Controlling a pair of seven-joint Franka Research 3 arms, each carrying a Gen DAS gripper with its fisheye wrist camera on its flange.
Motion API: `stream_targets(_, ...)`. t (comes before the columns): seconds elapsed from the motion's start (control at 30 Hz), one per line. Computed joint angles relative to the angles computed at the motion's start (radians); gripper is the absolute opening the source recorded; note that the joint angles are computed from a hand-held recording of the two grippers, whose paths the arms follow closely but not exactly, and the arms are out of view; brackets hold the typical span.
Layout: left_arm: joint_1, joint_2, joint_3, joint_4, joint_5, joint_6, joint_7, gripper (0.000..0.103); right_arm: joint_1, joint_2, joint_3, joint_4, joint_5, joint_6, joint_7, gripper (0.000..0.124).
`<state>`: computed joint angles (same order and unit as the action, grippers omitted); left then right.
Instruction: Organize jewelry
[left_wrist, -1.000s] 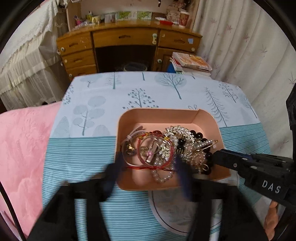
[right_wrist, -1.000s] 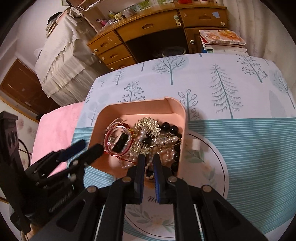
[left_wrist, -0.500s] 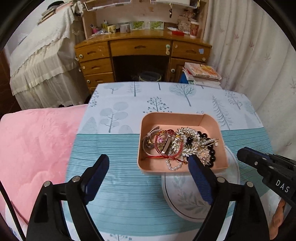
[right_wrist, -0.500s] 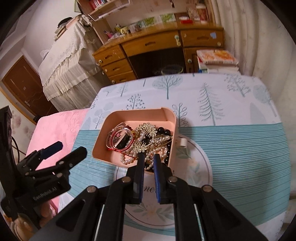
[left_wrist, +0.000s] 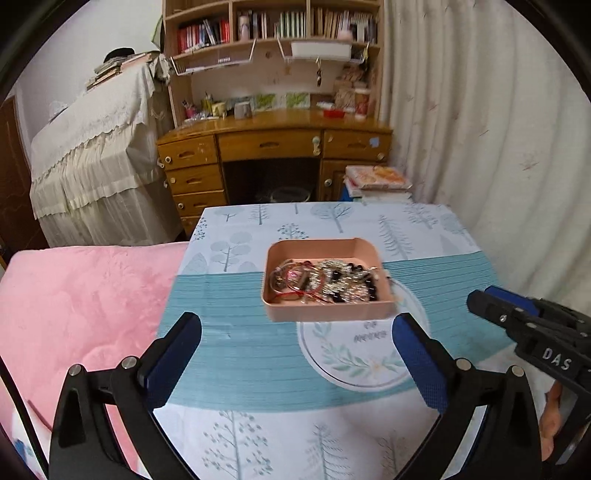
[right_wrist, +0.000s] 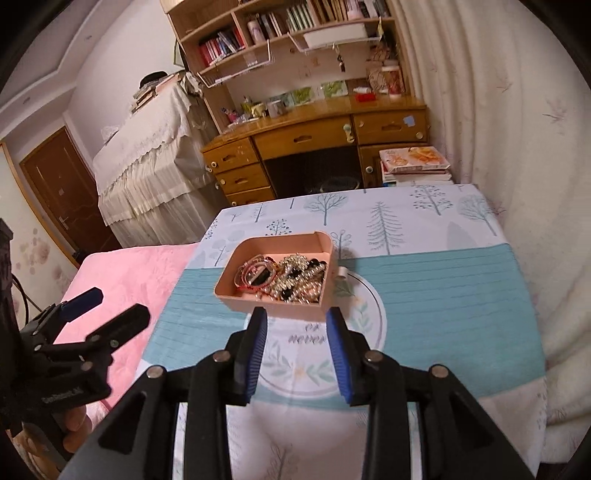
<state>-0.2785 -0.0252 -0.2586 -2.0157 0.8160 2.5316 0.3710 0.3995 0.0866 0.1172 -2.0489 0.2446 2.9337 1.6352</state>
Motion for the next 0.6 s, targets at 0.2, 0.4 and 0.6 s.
stream_targets(0.2, -0.022, -0.056, -0.035, -0.086, 0.002, -0.015, -0.099, 0.102, 0.005, -0.104, 0.011, -0.161, 0.028, 0.055, -0.008, 0.045)
stream_targets(0.4, -0.045, -0.084, -0.062, -0.140, 0.024, -0.058, -0.192, 0.102, 0.011, -0.181, 0.026, -0.271, 0.073, 0.081, -0.022, 0.045)
stream_targets(0.6, -0.069, -0.112, -0.088, -0.163, 0.021, -0.112, -0.237, 0.102, 0.055, -0.249, 0.014, -0.339, 0.172, 0.074, -0.102, 0.045)
